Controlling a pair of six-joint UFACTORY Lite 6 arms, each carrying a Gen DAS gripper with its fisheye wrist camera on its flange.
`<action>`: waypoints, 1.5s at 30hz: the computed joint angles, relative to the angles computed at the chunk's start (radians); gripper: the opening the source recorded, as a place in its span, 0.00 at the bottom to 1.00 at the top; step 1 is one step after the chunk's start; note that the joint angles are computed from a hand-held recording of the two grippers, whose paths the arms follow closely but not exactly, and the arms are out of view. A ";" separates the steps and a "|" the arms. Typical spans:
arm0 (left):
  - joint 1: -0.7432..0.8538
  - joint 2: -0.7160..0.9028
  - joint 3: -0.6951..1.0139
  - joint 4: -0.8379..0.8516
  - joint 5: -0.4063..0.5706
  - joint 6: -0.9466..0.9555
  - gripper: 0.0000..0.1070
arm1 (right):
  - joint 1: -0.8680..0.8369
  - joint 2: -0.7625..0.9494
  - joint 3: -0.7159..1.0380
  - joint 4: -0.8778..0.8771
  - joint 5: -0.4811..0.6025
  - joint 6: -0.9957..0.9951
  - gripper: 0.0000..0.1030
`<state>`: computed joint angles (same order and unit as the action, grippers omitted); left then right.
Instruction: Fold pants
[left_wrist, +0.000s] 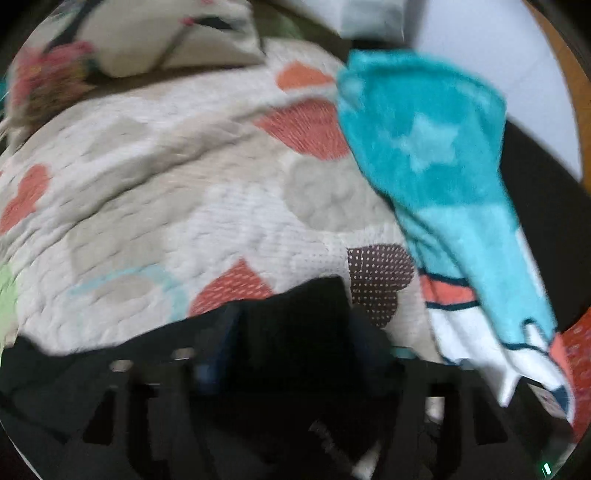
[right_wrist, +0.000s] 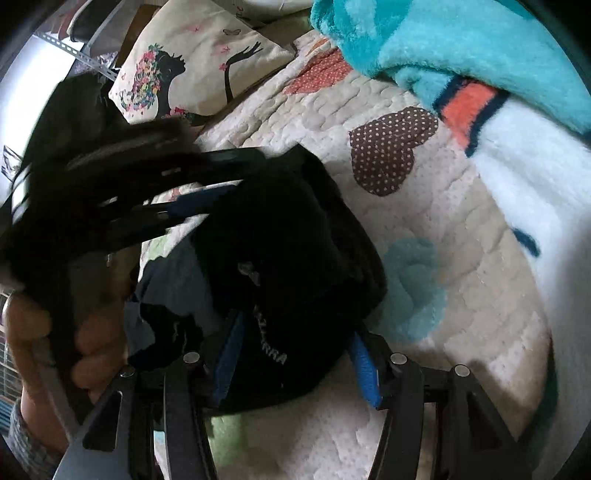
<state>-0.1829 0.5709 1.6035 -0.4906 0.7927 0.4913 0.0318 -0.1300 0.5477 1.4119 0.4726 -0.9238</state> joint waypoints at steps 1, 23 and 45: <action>-0.023 0.018 0.018 0.043 -0.005 -0.029 0.64 | 0.002 0.014 0.008 0.018 0.003 -0.023 0.57; 0.841 -0.286 -0.142 -0.393 0.482 0.404 0.22 | 0.693 0.028 0.455 -0.857 -0.156 0.785 0.17; 1.222 -0.034 -0.070 -0.390 0.455 0.355 0.35 | 1.079 0.327 0.613 -1.705 -0.135 1.464 0.66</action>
<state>1.0394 0.5365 1.5333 -0.8803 1.2477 0.8463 1.1104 0.1972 1.1604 -0.2929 0.3377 0.5399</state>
